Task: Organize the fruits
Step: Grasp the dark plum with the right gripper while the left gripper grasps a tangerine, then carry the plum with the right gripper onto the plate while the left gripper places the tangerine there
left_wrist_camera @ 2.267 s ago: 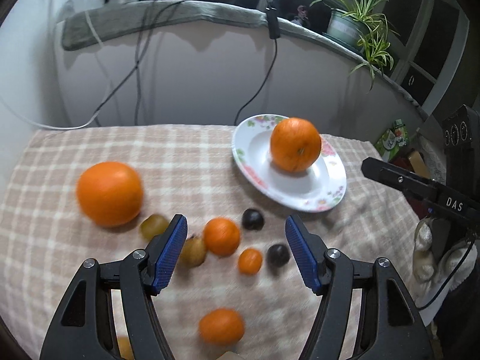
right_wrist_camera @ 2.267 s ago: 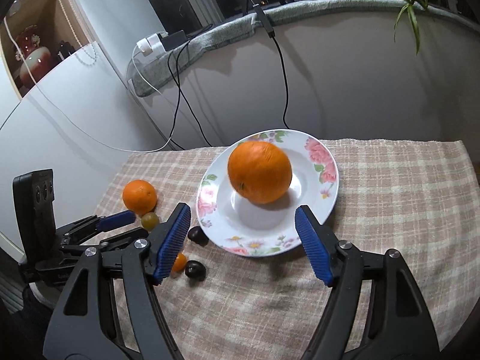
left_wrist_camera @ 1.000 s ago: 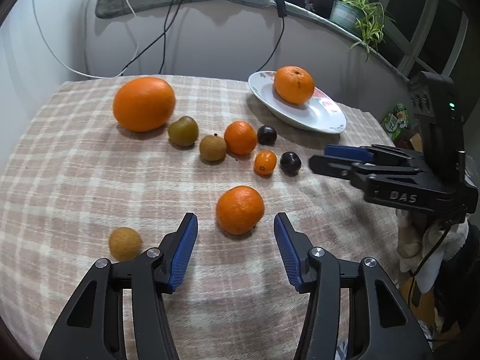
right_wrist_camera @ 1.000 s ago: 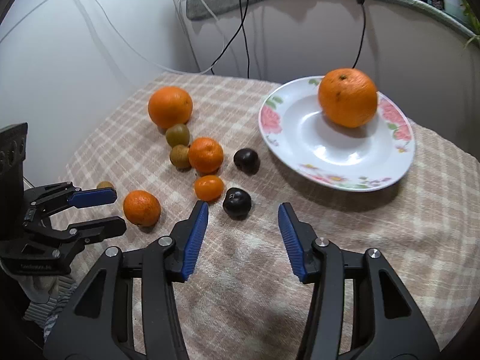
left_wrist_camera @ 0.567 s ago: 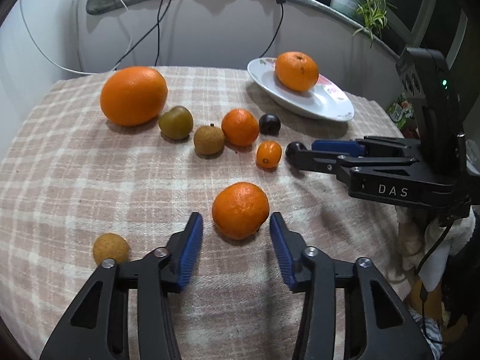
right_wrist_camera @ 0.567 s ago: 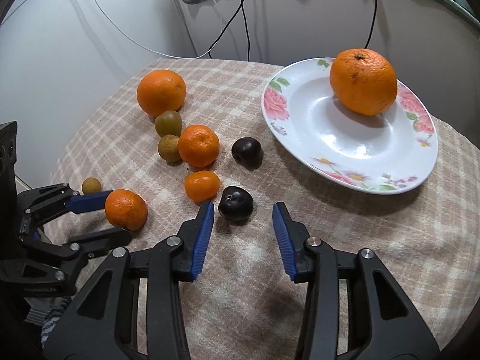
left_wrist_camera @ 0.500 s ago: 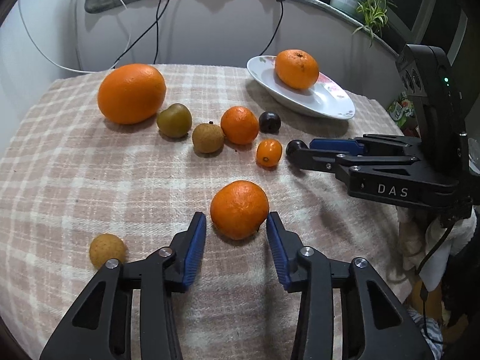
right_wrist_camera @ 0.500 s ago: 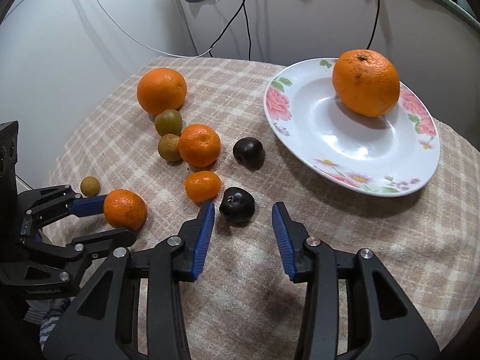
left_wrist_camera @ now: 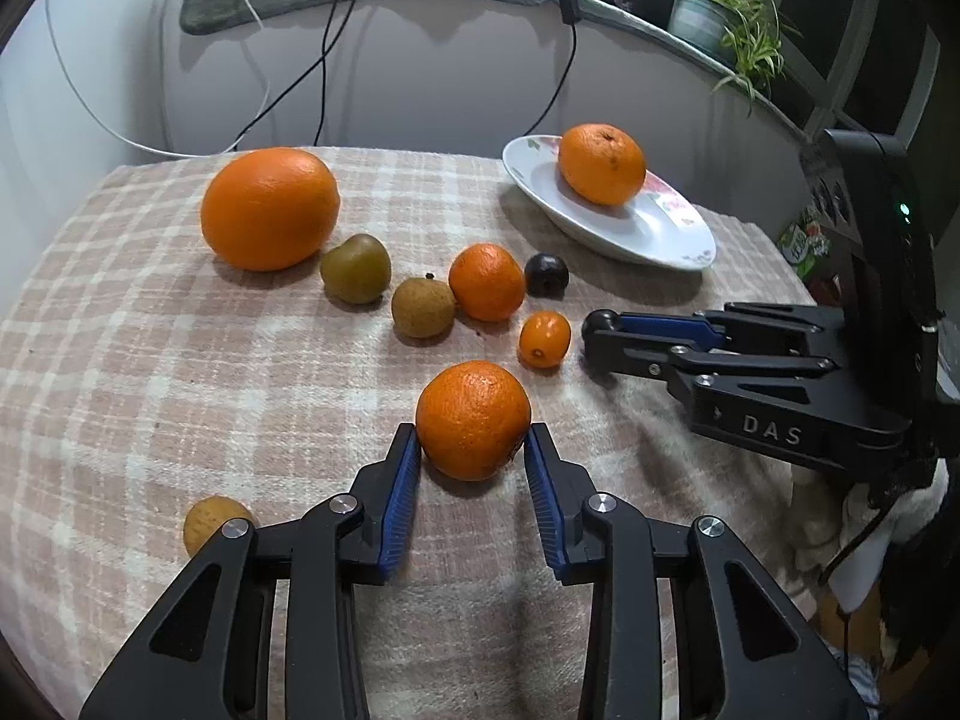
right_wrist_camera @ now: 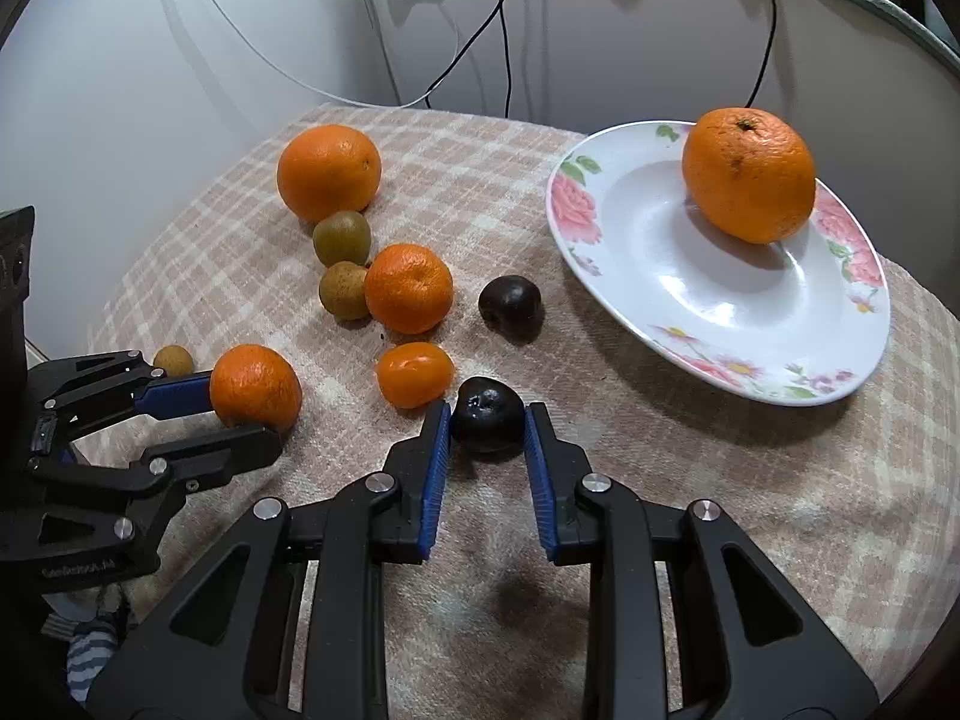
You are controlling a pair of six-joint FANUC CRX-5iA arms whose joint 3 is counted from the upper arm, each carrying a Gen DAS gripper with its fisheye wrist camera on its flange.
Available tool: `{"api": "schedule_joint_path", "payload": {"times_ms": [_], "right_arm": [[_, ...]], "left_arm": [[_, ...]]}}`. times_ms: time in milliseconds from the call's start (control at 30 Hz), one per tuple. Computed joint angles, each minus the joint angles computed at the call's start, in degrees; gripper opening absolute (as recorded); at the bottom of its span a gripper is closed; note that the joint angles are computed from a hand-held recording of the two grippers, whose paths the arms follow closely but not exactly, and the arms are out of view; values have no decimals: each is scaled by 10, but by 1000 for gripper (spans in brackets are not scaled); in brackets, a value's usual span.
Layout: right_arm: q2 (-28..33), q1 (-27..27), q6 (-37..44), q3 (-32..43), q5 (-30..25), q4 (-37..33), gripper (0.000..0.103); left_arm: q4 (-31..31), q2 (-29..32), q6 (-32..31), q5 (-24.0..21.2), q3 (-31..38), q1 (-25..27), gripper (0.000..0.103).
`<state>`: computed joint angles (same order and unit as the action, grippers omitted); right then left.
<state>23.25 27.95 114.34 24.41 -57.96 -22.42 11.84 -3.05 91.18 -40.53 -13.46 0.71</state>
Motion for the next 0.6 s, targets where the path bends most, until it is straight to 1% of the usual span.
{"api": "schedule_joint_path", "payload": {"times_ms": [233,333,600], "right_arm": [[-17,-16,8,-4,10,-24,26],[-24,-25,4,-7,21,-30,26],[-36,-45,-7,-10,42,-29,26]], "left_arm": [[11,1,-11,15,7,0,34],[26,7,-26,24,12,-1,34],[38,47,-58,28,57,-19,34]]}}
